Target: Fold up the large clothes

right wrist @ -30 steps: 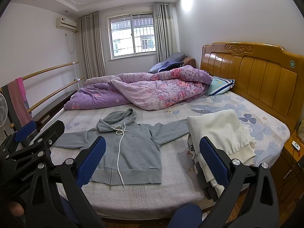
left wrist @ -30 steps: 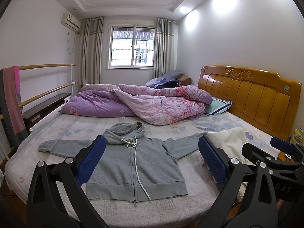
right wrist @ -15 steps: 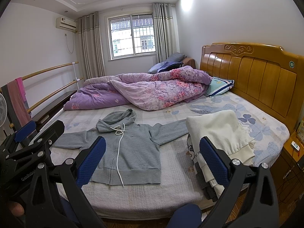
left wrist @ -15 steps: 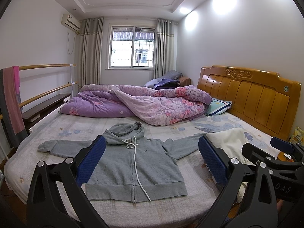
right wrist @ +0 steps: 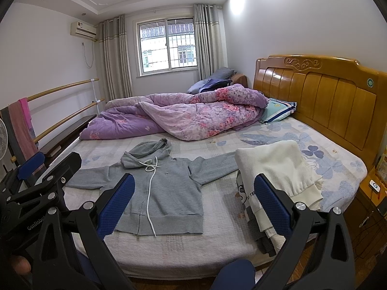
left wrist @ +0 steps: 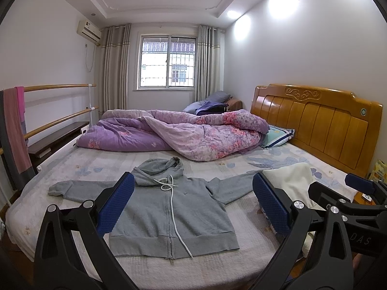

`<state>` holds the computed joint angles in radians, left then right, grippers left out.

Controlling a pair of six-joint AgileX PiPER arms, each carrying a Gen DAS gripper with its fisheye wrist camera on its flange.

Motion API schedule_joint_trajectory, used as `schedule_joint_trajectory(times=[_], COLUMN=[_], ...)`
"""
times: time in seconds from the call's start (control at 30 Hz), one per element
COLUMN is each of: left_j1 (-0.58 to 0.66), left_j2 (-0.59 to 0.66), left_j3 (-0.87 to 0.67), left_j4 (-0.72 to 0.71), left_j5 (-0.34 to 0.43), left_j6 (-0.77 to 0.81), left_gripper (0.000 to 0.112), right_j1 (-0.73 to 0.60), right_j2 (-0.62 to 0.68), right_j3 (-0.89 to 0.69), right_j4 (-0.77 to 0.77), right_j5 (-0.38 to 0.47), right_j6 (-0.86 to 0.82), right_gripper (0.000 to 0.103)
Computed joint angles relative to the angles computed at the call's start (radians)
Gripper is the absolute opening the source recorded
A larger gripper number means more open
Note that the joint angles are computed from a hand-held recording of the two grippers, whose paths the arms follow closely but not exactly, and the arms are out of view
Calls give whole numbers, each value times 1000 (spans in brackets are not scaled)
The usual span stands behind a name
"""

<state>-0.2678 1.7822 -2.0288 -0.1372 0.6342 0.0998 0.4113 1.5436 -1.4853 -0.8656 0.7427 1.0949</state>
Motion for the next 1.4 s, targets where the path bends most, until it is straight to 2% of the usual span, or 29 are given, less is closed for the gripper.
schedule_joint_trajectory(times=[1.4], left_j1=[6], left_j2=[1], left_j3=[2], left_j4=[-13], left_j5=[-1], left_j6=[19], left_gripper=[98], right_j1=[1], right_j2=[-29], right_j3=[31], right_j4=[-4], right_j5=[6], right_j6=[12], right_gripper=[95])
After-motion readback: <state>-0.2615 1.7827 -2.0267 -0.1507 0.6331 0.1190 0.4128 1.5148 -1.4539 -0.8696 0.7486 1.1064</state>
